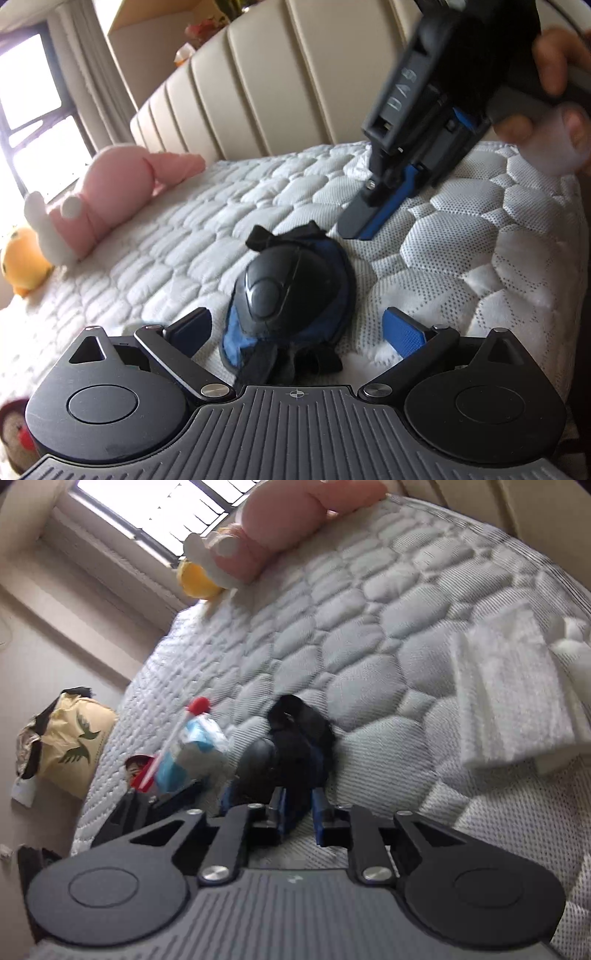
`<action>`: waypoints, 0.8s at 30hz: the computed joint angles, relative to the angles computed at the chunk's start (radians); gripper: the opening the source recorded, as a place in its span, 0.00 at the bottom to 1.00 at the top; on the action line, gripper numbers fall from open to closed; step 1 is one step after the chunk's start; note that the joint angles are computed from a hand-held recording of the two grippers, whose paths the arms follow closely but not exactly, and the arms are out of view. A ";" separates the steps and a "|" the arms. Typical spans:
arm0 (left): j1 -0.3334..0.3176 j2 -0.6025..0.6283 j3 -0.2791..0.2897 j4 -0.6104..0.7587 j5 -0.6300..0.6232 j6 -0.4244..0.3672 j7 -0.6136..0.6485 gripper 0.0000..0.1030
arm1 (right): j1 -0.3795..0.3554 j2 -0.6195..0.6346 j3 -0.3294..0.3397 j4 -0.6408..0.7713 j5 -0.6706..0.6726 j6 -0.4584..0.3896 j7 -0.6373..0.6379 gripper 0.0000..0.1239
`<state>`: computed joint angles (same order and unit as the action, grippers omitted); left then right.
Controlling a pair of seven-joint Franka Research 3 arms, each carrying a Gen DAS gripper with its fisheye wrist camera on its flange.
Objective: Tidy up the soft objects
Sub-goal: 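Hold the container with the left tool while the right tool wipes its outside with tissue, then hold the container with the left tool while the right tool wipes its inside with tissue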
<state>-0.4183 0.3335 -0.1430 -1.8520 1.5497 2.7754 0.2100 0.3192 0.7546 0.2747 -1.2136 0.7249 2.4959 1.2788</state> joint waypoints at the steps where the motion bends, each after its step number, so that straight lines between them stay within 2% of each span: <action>1: 0.009 -0.001 0.000 -0.005 -0.009 0.024 -0.006 0.98 | 0.011 0.018 -0.016 0.023 -0.015 -0.019 0.043 0.15; 3: 0.028 0.004 0.000 -0.008 -0.050 0.070 0.004 0.98 | 0.029 0.061 -0.035 0.078 -0.042 -0.046 0.116 0.15; 6: 0.053 0.018 0.009 -0.005 -0.130 0.147 0.033 0.98 | 0.036 0.131 -0.006 0.153 -0.037 0.004 0.086 0.15; 9: 0.057 0.026 0.040 -0.008 -0.140 0.221 -0.021 1.00 | 0.025 0.191 0.039 0.215 -0.004 0.038 0.056 0.15; 11: 0.049 0.026 0.058 -0.010 -0.127 0.236 -0.058 1.00 | -0.008 0.210 0.095 0.221 0.058 0.042 0.013 0.17; 12: 0.046 0.025 0.065 -0.011 -0.119 0.239 -0.076 1.00 | -0.030 0.219 0.128 0.222 0.101 0.032 -0.019 0.19; 14: 0.044 0.026 0.065 -0.011 -0.121 0.233 -0.072 1.00 | -0.072 0.250 0.180 0.251 0.177 -0.057 -0.061 0.39; 15: 0.043 0.026 0.064 -0.011 -0.126 0.228 -0.065 1.00 | -0.078 0.251 0.185 0.252 0.203 -0.087 -0.072 0.39; 16: 0.042 0.027 0.064 -0.011 -0.131 0.224 -0.057 1.00 | -0.063 0.230 0.160 0.231 0.198 -0.080 -0.074 0.39; 18: 0.039 0.029 0.063 -0.008 -0.140 0.215 -0.044 1.00 | -0.007 0.180 0.093 0.183 0.145 -0.015 -0.089 0.36; 21: 0.024 0.026 0.072 -0.005 -0.120 0.185 -0.078 1.00 | 0.030 0.153 0.076 0.144 0.128 0.077 -0.108 0.34; 24: -0.003 0.000 0.071 -0.017 -0.035 0.091 -0.199 1.00 | -0.006 0.152 0.124 0.153 0.163 0.049 -0.162 0.10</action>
<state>-0.4208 0.3333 -0.0723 -1.8689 1.5147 2.8660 0.0107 0.3134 0.9069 0.3989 -1.0602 0.8875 2.5450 1.1170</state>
